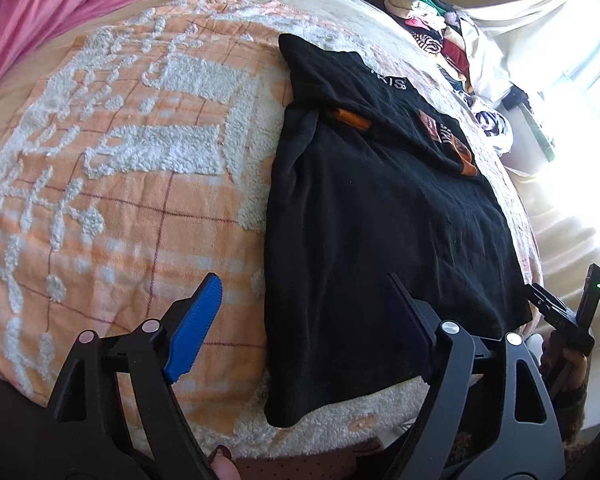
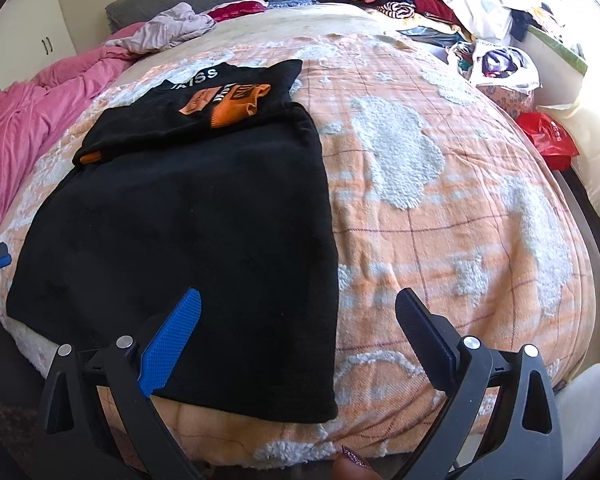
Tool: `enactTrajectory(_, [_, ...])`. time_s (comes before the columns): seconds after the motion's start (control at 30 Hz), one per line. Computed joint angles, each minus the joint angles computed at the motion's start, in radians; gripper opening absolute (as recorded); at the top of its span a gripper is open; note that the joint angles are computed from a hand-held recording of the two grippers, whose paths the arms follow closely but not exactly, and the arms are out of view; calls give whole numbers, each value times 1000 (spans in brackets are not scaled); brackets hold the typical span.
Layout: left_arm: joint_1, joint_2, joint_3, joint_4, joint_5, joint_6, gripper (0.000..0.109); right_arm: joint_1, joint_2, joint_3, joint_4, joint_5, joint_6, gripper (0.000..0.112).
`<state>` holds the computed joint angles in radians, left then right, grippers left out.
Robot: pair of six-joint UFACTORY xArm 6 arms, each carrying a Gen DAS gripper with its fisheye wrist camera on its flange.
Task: Fold small clothes
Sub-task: 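Grasp the shirt hem with both tools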
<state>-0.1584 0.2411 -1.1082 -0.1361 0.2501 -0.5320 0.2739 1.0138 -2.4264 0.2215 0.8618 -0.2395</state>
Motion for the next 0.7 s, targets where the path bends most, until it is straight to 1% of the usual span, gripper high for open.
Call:
enactTrajectory(0.07, [-13, -4, 12, -73, -5, 58, 65, -4, -37, 65, 1, -20, -13, 97])
enactTrajectory(0.13, [-25, -4, 19, -115, -2, 100, 62, -9, -63, 111, 20, -29, -32, 97])
enactTrajectory(0.23, [-38, 4, 20, -155, 3, 136, 56, -13, -98, 173, 36, -57, -40, 97])
enactTrajectory(0.27, [-43, 8, 18, -168, 7, 149, 56, -14, -102, 180, 48, -55, -49, 96])
enactTrajectory(0.33, [-48, 13, 18, -153, 14, 138, 56, -14, -99, 172, 58, -39, -54, 95])
enactTrajectory(0.43, [-56, 26, 10, -178, 32, 149, 56, -13, -87, 148, 65, 2, -58, 78])
enactTrajectory(0.5, [-61, 36, -1, -164, 51, 139, 56, -9, -81, 138, 36, 23, -43, 69])
enactTrajectory(0.57, [-66, 39, -3, -119, 53, 105, 56, -4, -83, 146, 27, 25, -52, 49])
enactTrajectory(0.6, [-67, 39, -4, -118, 53, 106, 46, -4, -88, 154, 39, 26, -68, 41])
enactTrajectory(0.63, [-67, 40, -7, -108, 58, 99, 39, -4, -93, 163, 55, 23, -84, 27])
enactTrajectory(0.7, [-62, 37, -12, -23, 80, 36, 19, -2, -128, 225, 73, -27, -115, 17])
